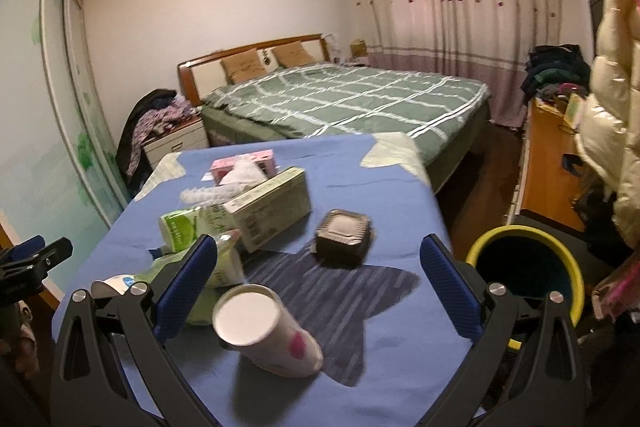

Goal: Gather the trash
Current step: 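Grasp the green plastic bag with the right gripper and lift it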

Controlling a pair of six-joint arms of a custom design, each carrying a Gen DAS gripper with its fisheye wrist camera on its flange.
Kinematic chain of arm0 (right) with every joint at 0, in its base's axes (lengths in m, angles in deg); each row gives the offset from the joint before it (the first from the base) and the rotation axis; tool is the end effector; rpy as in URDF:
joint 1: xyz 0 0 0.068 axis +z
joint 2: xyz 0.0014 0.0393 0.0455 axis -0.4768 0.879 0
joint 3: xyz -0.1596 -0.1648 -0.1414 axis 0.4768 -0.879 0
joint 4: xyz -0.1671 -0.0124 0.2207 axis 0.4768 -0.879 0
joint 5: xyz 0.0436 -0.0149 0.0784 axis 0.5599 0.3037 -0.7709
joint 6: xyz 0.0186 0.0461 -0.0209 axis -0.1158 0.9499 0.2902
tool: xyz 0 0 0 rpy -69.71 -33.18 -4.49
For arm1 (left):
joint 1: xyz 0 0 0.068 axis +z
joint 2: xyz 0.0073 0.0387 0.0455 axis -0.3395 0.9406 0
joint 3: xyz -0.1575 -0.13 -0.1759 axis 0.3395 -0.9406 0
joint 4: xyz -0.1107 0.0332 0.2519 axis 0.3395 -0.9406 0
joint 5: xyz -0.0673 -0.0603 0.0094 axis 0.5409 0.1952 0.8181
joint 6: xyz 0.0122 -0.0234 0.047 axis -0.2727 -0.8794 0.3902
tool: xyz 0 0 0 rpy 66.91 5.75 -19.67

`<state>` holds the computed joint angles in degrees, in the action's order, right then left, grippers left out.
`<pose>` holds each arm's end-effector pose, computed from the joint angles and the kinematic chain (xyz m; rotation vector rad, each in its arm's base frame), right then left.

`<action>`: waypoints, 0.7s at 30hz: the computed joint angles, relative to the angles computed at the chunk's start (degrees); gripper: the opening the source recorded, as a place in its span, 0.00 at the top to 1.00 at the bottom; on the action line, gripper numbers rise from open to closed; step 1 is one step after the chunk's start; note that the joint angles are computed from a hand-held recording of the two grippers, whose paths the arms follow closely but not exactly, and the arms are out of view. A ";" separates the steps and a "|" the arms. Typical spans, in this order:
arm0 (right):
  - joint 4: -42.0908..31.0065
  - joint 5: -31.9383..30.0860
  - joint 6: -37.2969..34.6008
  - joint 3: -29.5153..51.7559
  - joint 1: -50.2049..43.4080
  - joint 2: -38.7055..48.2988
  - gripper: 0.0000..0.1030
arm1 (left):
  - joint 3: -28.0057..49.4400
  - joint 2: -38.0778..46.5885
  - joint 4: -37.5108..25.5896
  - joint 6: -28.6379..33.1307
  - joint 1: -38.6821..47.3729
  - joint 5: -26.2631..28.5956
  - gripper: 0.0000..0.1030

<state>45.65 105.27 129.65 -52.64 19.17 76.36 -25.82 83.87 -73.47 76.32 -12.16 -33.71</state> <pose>0.1330 0.1102 0.2033 0.2246 2.0957 0.0445 0.1778 0.0156 0.2212 0.1219 2.2162 -0.1203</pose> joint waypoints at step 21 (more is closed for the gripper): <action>19.39 -18.36 -7.02 13.45 -8.49 35.89 0.17 | 0.44 5.92 5.80 0.68 0.72 -0.67 0.04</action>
<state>65.04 86.91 122.63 -39.20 10.68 112.25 -25.38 89.79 -67.67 76.99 -11.44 -34.37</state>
